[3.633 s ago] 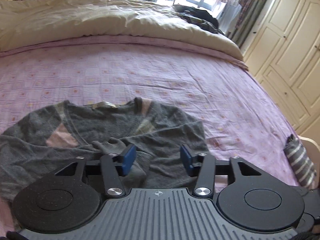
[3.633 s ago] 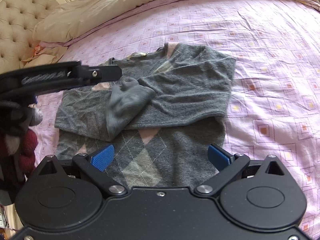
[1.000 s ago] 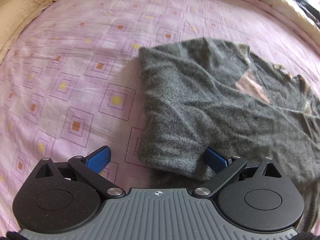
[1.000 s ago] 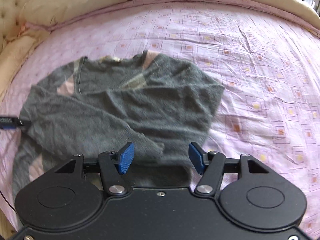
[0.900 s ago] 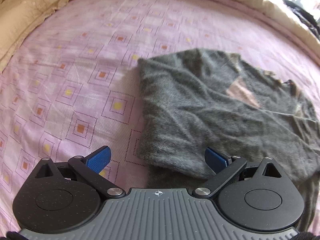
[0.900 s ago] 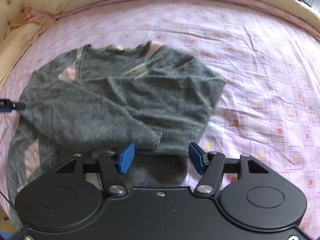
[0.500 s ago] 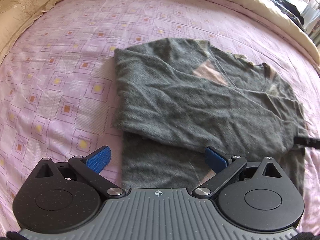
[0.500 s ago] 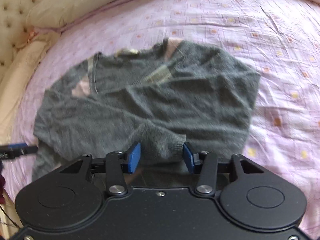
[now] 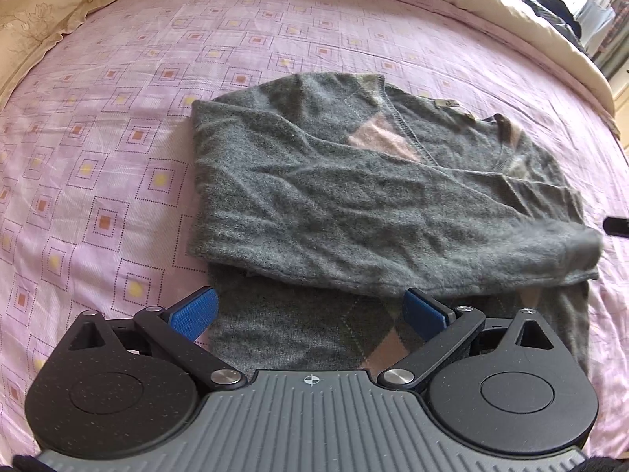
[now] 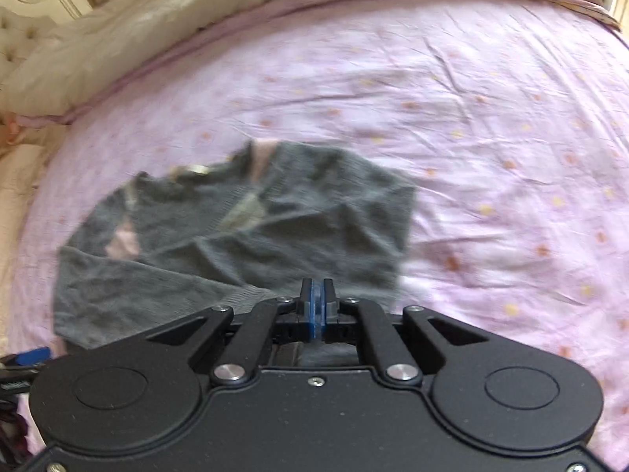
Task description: Fold small clothes
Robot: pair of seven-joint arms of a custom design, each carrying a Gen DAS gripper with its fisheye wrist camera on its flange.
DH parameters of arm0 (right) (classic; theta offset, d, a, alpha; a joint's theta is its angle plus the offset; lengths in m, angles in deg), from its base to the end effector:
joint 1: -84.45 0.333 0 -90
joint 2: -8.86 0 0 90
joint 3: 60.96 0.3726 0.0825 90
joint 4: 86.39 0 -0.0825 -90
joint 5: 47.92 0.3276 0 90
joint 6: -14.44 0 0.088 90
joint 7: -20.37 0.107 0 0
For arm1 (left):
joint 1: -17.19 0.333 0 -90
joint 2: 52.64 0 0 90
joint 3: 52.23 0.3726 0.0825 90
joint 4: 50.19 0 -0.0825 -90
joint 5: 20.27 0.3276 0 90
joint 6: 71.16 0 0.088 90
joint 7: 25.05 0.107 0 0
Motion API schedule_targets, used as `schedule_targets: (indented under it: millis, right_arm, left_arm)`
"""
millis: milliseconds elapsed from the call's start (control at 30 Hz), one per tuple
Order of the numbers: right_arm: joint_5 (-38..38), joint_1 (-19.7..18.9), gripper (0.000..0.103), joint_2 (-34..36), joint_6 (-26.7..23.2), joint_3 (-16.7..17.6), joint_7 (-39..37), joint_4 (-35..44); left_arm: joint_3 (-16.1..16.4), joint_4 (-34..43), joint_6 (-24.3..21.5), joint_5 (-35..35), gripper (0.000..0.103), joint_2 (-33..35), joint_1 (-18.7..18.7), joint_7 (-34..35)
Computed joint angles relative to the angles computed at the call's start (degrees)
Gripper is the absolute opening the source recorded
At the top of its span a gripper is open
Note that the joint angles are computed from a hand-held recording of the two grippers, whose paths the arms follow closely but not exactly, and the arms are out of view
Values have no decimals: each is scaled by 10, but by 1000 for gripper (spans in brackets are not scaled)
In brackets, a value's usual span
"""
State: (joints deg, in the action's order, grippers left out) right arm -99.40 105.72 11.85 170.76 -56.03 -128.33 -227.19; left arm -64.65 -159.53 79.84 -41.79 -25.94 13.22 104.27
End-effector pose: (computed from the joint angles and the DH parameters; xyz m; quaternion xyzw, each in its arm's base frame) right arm 0.3995 0.2290 0.3917 -0.3358 0.9117 -0.1406 0.1903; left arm 0.6203 -0.1537 0.3733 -0.4438 0.8731 -0.2012 0.0189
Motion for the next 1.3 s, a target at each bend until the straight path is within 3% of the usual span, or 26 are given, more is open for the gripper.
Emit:
schedule_targets:
  millis: [67,167,200,267,300,533,567,633,667,733,867,1033,1167,1300]
  right_arm:
    - [15,2,21,-2,-3,2,1,-11]
    - [-88,2,22,2,39,-5,92,-20]
    - [-115,2,28,8,51,-6,108,-17]
    - [-156,3,58,27,76,-10,134,-7]
    - [-174,4,59,36,85,-13,149,-1]
    - [-152,12,58,88,116,-27,122,27]
    - [-134,13,47,91,114,-27,105,30]
    - [-91,19,15,91,100,-23,63,34]
    - [-71,23,14,86,88,-21,40,38]
    - [-108,42,13,67,74,-32,48,47]
    - [-31,49,13,23,-29,-1,-40,51]
    - [61,23,13,45,-8,-2,-70,19]
    - [67,27,20,59,10,-8,-77,21]
    - [91,37,22,66,-10,-9,-87,29]
  left_arm:
    - [-1,-2,1,-1,101,-1,0,2]
    - [-2,-3,0,-2,101,-2,1,6]
    - [-1,-3,0,-1,101,-2,0,6]
    - [3,-4,-2,5,101,-2,-2,5]
    - [5,-4,-2,8,101,-2,-3,3]
    - [9,-6,7,21,101,-4,-2,5]
    - [9,-6,9,22,101,-4,-2,6]
    - [9,-6,14,24,101,-5,-1,9]
    - [8,-6,16,24,101,-5,-1,10]
    - [6,-6,22,22,101,-5,2,15]
    - [-4,4,33,11,101,-1,7,27]
    - [10,46,38,29,101,31,-15,7]
    - [21,83,53,55,101,61,-32,-17]
    - [79,117,72,114,101,96,-78,-93]
